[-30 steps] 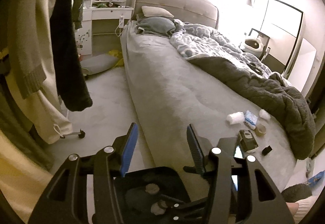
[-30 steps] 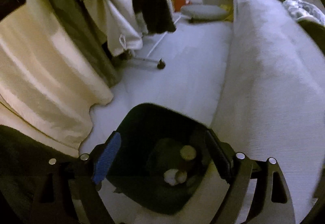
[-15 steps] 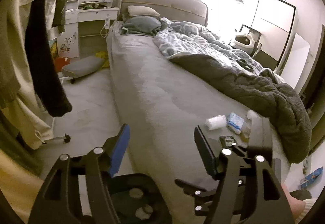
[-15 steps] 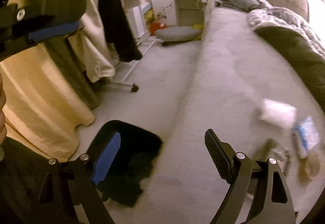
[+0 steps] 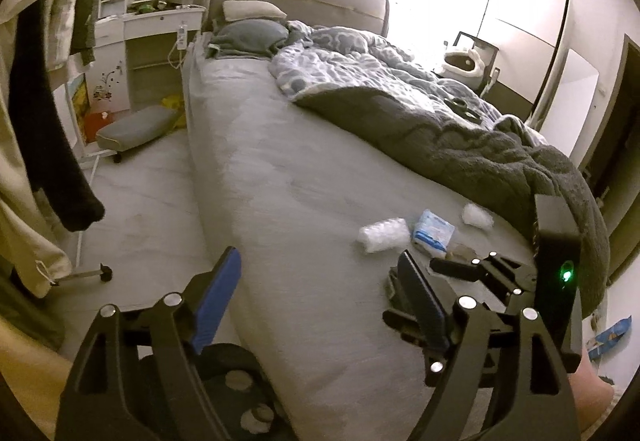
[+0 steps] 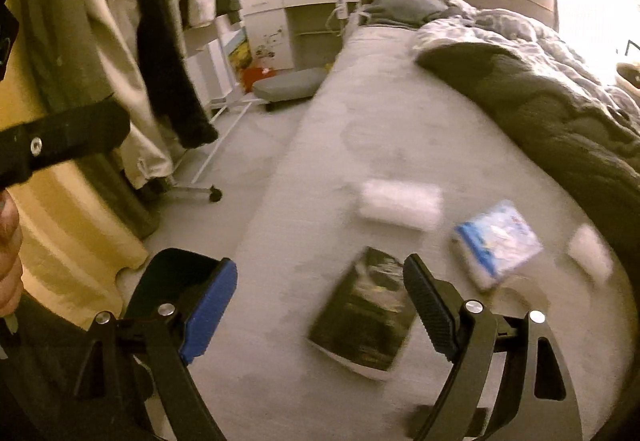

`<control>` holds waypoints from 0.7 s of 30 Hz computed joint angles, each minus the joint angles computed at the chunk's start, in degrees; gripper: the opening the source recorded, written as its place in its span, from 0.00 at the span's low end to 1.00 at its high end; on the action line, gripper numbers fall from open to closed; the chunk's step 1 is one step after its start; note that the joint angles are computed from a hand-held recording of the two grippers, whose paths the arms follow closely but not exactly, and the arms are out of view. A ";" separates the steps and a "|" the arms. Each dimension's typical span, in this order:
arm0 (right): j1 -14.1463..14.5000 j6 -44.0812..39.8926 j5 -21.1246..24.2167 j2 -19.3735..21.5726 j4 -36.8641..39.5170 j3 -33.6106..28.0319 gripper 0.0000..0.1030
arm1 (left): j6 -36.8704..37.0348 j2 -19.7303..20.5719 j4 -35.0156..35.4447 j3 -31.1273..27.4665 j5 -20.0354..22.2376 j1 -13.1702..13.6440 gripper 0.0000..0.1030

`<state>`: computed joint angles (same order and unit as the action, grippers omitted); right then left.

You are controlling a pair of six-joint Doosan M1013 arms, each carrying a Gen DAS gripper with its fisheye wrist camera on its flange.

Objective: Collect trash
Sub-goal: 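Close the left tool on the black tissue pack while the right tool approaches the tape roll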

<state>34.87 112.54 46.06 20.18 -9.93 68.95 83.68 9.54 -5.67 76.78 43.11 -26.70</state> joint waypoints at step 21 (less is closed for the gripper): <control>-6.21 4.84 0.09 -4.97 -3.18 7.79 0.84 | -2.89 6.83 0.73 -5.27 9.02 -5.45 0.87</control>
